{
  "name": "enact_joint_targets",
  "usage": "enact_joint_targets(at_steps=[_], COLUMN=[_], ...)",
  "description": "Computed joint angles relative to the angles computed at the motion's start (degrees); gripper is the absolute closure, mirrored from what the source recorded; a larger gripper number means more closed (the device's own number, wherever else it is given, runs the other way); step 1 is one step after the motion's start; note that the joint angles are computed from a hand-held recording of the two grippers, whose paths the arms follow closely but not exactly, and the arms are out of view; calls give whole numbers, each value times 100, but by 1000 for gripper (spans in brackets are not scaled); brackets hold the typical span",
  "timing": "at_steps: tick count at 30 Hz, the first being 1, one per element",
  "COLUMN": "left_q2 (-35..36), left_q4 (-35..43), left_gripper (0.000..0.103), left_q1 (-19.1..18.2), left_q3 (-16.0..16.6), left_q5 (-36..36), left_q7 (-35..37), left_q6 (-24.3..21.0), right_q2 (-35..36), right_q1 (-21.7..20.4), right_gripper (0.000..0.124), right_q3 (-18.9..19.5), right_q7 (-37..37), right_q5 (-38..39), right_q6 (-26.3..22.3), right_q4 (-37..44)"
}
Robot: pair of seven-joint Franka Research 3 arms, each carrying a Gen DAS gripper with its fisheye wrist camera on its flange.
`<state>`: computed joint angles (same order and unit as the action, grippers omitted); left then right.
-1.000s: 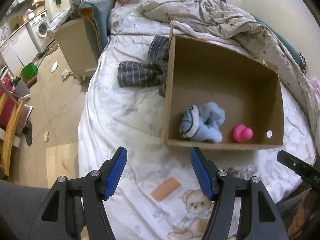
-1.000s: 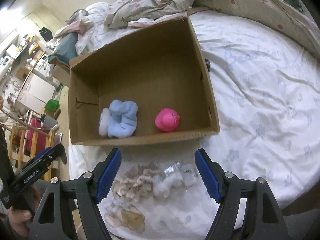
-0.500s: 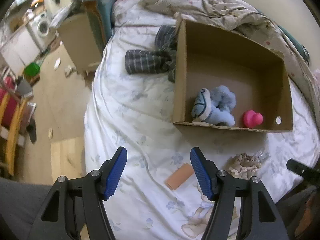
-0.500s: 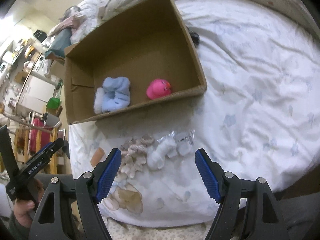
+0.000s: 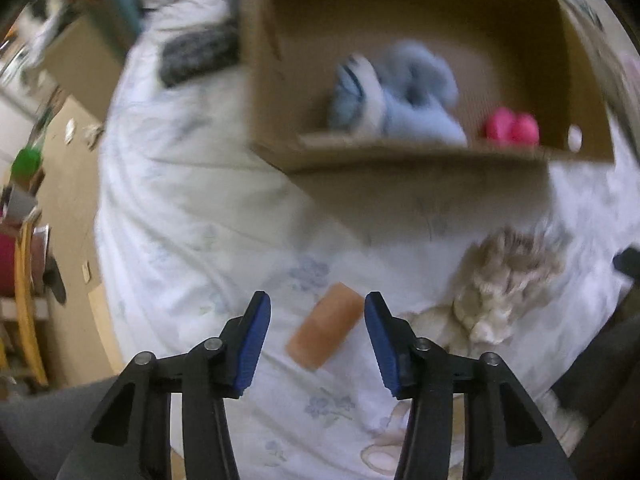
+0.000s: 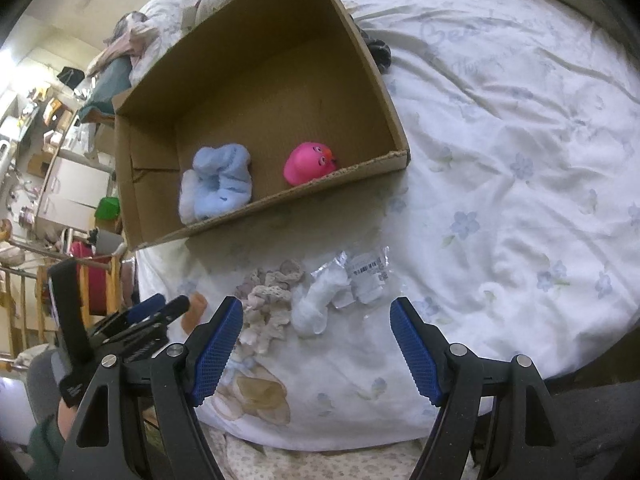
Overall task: Organize soft objects
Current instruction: 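Grasp the orange sponge with the left tool while the right tool grasps the white sock bundle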
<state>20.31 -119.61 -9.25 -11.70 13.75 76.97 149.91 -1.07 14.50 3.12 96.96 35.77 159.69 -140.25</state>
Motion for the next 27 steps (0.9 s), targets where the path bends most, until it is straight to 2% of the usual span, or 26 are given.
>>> enact_joint_targets(at_steps=[3,7,9,11,13,17,19,23,27], left_q2=[111,226,267,248,177,-193,-446,-785,-1202], left_q4=[77,139,138,100,2,-339,-561,-804,-1032], left_gripper=[64,68,76,94,97,98,98,98,98], left_q1=[138,127,75,75,94,173,135,189,541], left_q3=[-154,-165,-133,-143,-161,-135,-18,59,-244], left_q5=[-301,-358,-318,-333,-396,-613,-528,-517,-1628], left_q7=[335,544,540,579,572,354,36,-375,201], left_q6=[-159,-265,-299,-248,-103,242,522,765,835], right_q2=[12,12,34,43,42,-8,-75,-158,-172], right_q1=[-4,-9,-12,-20,-26,-63,-78,-103,-108], right_gripper=[43,43,43,43,43,43,43,43,43], right_q3=[-9,-17,-18,-19,-20,-51,-88,-132,-148], right_q7=[-69,-199,-249,-265,-285,-302,-544,-685,-795], right_q5=[80,278,340,340,381,551,1012,1438,1601], right_q6=[-58,-69,-94,-105,-90,-34,32,126,72], right_q4=[16,25,49,61,60,-7,-66,-152,-179])
